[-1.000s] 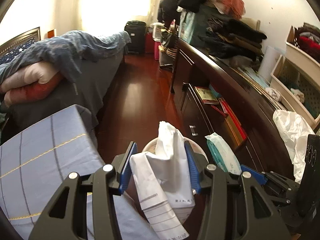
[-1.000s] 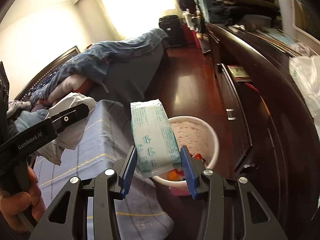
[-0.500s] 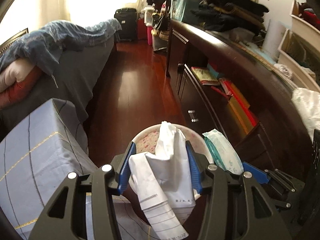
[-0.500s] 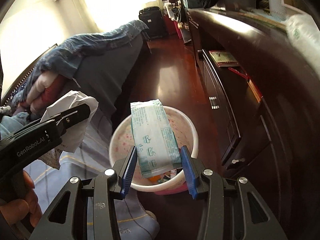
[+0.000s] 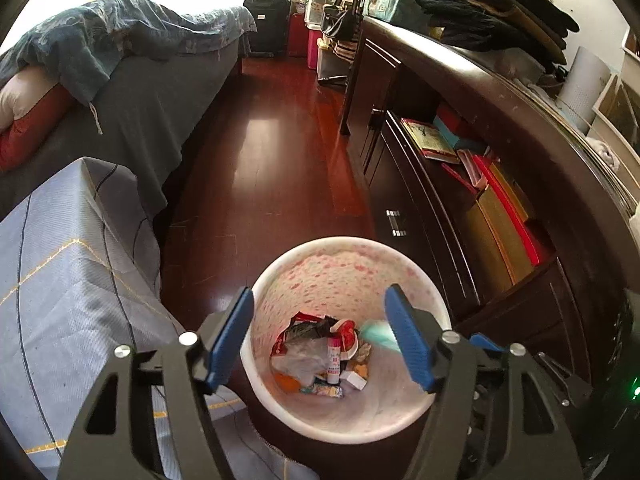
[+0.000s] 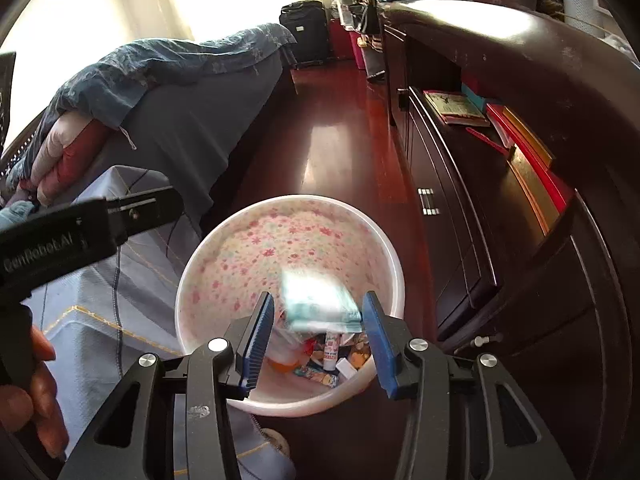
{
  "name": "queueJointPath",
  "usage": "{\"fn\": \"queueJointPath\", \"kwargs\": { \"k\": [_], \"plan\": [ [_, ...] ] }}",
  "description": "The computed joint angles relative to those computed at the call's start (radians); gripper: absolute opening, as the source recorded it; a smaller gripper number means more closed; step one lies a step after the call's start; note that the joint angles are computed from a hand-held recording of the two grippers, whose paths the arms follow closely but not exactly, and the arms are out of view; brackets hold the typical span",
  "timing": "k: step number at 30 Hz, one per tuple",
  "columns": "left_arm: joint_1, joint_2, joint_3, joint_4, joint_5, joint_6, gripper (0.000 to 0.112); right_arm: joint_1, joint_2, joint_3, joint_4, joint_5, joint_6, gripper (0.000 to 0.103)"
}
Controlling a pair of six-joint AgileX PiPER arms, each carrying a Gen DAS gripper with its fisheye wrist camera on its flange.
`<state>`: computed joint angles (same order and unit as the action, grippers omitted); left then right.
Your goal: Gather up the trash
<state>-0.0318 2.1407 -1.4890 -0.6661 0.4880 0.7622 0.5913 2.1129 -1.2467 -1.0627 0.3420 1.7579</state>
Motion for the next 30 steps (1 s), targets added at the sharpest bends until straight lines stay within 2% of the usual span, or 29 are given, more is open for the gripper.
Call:
{"fn": "queueJointPath", "kwargs": {
  "k": [1, 7, 14, 19, 25, 28, 30],
  "plan": [
    [0.0, -0.002, 0.001, -0.005, -0.003, 0.003, 0.074, 0.002, 0.003, -0.002, -0.013, 0.004, 0.011, 0.057],
    [0.009, -0.023, 0.019, -0.023, -0.024, 0.016, 0.082, 0.01, 0.006, -0.006, -0.013, 0.018, 0.029, 0.062],
    [0.026, -0.074, 0.055, 0.015, -0.041, -0.008, 0.09, 0.039, -0.01, -0.026, 0.117, 0.074, -0.083, 0.069],
    [0.071, -0.165, 0.116, 0.021, -0.038, -0.021, 0.099, 0.088, -0.057, -0.024, 0.128, 0.141, -0.068, 0.088],
    [0.18, -0.301, 0.197, -0.004, 0.033, 0.028, 0.099, 0.193, -0.112, -0.082, 0.226, 0.297, -0.145, 0.095],
    [0.267, -0.389, 0.247, -0.02, 0.068, 0.054, 0.099, 0.255, -0.138, -0.119, 0.262, 0.354, -0.163, 0.098],
    [0.353, -0.446, 0.269, -0.032, 0.117, 0.07, 0.099, 0.305, -0.139, -0.179, 0.302, 0.402, -0.196, 0.099]
  ]
}}
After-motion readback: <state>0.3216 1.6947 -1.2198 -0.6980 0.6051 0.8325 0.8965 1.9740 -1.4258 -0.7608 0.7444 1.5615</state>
